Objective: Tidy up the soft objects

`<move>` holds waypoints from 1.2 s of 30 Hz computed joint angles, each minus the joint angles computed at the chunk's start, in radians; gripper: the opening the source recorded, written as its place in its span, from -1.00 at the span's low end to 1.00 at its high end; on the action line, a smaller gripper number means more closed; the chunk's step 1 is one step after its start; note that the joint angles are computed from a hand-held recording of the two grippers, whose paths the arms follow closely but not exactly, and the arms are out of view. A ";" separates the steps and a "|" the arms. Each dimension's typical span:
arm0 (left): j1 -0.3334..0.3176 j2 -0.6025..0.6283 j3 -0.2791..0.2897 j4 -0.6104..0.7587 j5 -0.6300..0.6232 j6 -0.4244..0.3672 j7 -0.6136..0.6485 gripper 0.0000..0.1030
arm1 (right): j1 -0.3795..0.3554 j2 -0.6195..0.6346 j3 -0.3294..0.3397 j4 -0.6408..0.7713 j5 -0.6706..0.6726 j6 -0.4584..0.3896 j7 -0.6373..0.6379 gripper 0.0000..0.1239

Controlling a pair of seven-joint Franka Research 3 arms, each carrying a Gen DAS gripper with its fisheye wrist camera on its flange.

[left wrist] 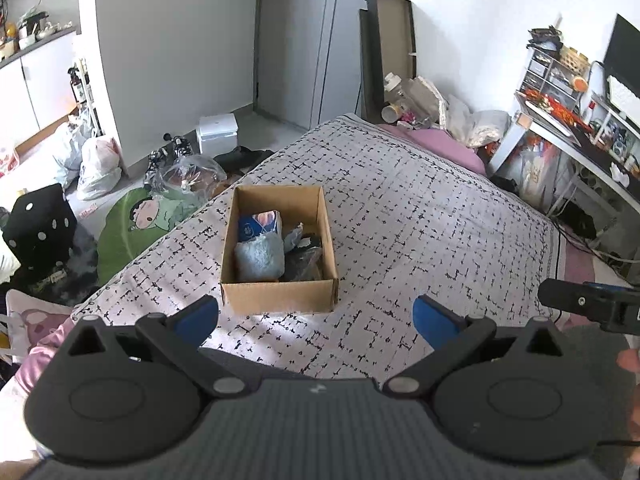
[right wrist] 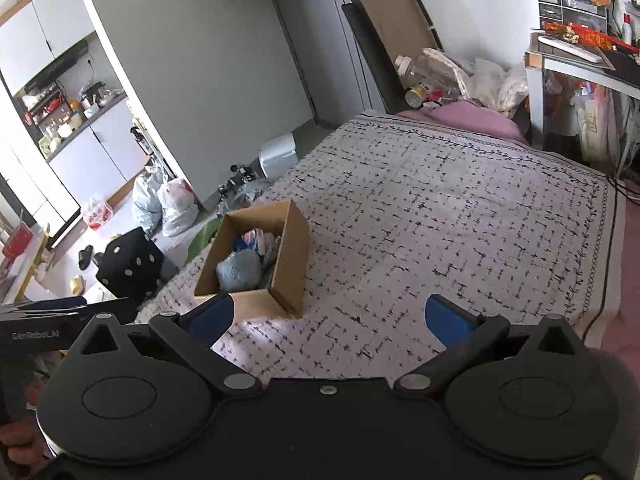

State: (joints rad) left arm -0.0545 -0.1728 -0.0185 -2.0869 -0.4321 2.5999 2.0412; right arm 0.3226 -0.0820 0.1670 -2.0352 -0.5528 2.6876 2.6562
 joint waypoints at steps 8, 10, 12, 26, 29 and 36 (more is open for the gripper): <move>-0.008 -0.037 0.015 -0.042 -0.018 0.010 0.029 0.99 | -0.006 -0.029 0.016 -0.020 -0.053 -0.029 0.058 0.66; -0.010 -0.038 0.017 -0.043 -0.019 0.009 0.025 0.99 | -0.008 -0.029 0.016 -0.023 -0.043 -0.017 0.059 0.66; -0.012 -0.038 0.021 -0.040 -0.022 0.006 0.028 0.99 | -0.010 -0.027 0.022 -0.017 -0.054 -0.028 0.068 0.66; -0.010 -0.040 0.021 -0.040 -0.024 0.005 0.033 0.99 | 0.010 -0.017 0.023 0.003 -0.094 -0.068 0.094 0.66; -0.011 -0.040 0.023 -0.039 -0.025 0.000 0.032 0.99 | 0.012 -0.015 0.021 0.001 -0.091 -0.068 0.093 0.66; -0.003 -0.035 0.024 -0.033 -0.004 -0.007 0.021 0.99 | 0.014 -0.020 0.022 -0.005 -0.095 -0.070 0.087 0.66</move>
